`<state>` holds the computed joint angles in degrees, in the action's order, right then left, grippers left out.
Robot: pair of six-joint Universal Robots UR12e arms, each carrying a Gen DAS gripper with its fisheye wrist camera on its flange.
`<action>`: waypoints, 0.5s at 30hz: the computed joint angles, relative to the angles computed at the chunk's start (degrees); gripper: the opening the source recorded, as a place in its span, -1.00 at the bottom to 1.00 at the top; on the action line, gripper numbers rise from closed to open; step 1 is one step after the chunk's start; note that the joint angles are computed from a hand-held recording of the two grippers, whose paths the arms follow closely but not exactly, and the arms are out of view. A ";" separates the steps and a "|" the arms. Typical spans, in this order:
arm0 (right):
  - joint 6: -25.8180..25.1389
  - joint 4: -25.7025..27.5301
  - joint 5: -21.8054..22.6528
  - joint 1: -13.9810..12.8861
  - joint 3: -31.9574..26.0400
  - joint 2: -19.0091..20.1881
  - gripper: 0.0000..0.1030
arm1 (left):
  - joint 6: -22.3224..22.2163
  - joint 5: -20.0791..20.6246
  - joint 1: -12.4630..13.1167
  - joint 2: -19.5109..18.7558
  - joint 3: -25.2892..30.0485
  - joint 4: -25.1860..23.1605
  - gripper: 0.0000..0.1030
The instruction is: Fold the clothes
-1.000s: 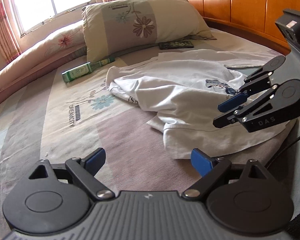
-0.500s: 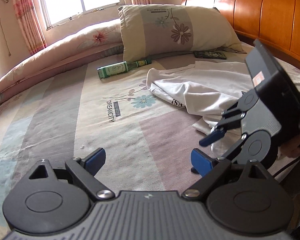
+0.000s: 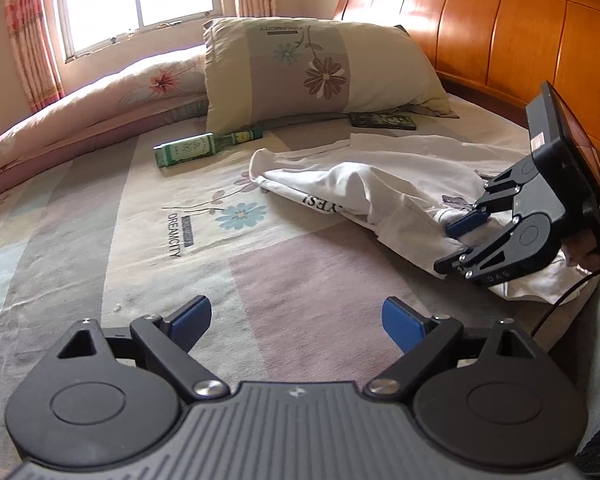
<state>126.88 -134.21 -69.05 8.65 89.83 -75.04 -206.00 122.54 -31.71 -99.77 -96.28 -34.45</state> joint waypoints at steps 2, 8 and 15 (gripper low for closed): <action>2.09 -1.00 -0.43 -0.95 -0.22 0.47 0.09 | 0.88 -1.48 0.06 -0.54 0.58 0.27 0.80; 7.50 -0.64 2.18 -3.56 0.04 1.00 0.31 | 2.50 -6.50 0.52 -2.37 2.48 0.28 0.80; 12.87 -4.19 5.46 -5.91 3.74 -0.61 0.55 | 3.83 -13.74 1.76 -4.82 4.40 0.92 0.80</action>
